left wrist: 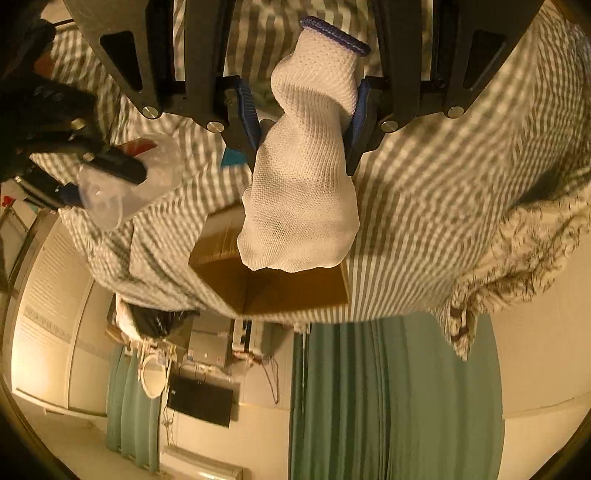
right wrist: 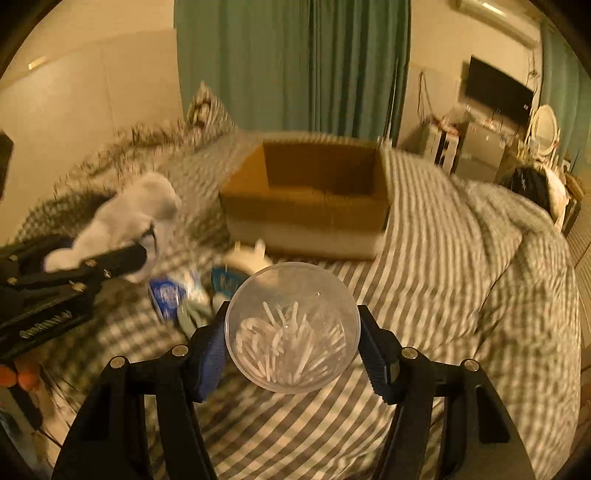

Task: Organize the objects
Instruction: 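Carry the sock and swab jar into the cardboard box and open both grippers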

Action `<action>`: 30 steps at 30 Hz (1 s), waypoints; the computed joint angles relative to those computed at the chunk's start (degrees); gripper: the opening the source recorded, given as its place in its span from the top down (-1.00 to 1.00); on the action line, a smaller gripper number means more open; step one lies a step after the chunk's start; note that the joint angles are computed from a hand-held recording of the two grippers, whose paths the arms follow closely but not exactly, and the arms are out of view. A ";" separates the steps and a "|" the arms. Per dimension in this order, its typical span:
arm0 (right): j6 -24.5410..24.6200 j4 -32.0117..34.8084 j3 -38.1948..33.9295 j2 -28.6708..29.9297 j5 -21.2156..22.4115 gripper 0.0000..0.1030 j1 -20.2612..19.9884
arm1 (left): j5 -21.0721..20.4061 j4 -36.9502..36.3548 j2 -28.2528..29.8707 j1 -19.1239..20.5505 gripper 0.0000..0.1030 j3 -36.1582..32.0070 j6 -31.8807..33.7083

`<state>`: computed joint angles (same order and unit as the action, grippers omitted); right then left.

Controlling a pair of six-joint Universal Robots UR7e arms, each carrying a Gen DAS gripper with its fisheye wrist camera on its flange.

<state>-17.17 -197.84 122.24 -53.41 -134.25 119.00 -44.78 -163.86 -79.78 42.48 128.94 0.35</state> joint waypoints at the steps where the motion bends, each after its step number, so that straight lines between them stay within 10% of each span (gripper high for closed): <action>1: -1.05 -0.33 -0.63 -0.74 0.46 -0.22 0.27 | -0.15 -0.41 0.55 0.03 0.18 -1.02 0.61; 14: -13.28 3.39 -21.45 2.62 5.80 -0.22 -1.28 | -5.41 -3.93 16.82 5.27 0.18 -24.38 10.97; 30: -8.40 19.41 -38.70 12.90 12.05 -0.22 -12.78 | -6.21 5.51 32.33 14.63 0.14 -39.43 10.64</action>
